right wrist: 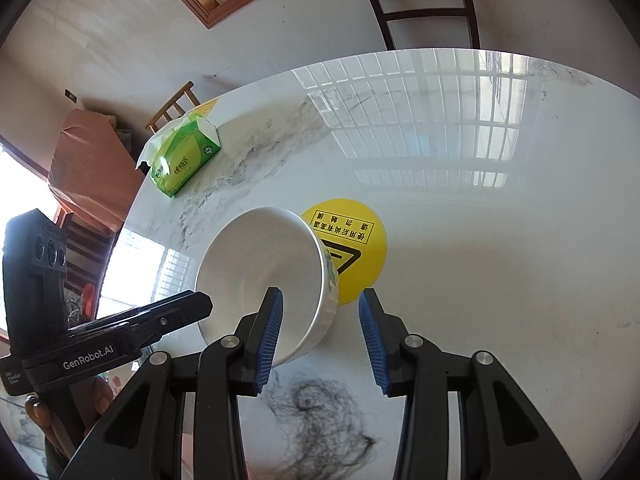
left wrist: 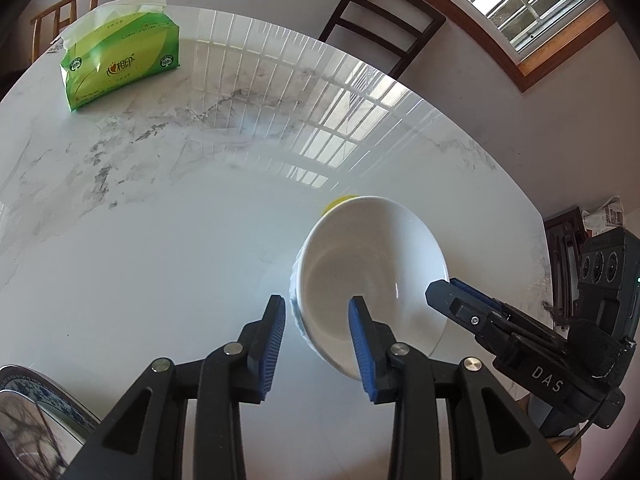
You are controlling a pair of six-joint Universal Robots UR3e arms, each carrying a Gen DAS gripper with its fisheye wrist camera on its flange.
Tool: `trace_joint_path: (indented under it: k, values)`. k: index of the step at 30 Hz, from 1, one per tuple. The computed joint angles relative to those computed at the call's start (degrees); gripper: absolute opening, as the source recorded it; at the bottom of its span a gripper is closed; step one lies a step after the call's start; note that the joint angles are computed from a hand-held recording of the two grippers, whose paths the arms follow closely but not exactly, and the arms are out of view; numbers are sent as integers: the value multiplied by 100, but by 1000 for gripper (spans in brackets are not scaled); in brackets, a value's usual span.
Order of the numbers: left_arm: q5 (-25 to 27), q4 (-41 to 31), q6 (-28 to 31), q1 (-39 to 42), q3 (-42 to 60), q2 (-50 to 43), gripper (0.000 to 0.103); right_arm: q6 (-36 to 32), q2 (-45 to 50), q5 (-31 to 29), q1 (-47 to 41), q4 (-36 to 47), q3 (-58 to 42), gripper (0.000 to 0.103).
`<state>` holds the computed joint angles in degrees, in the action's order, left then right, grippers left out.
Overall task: Organize plates and bowls
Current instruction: 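Move the left tool to the blue-band white bowl and grasp its rim, then lift the blue-band bowl and lower it into the stacked bowls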
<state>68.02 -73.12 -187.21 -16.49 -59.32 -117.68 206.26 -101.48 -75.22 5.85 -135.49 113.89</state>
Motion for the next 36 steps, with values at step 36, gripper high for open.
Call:
trace_joint_path:
  k: [36]
  values:
    - [915, -1262, -295, -321, -1323, 2806, 11, 496, -1183, 225, 728, 1319, -351, 17]
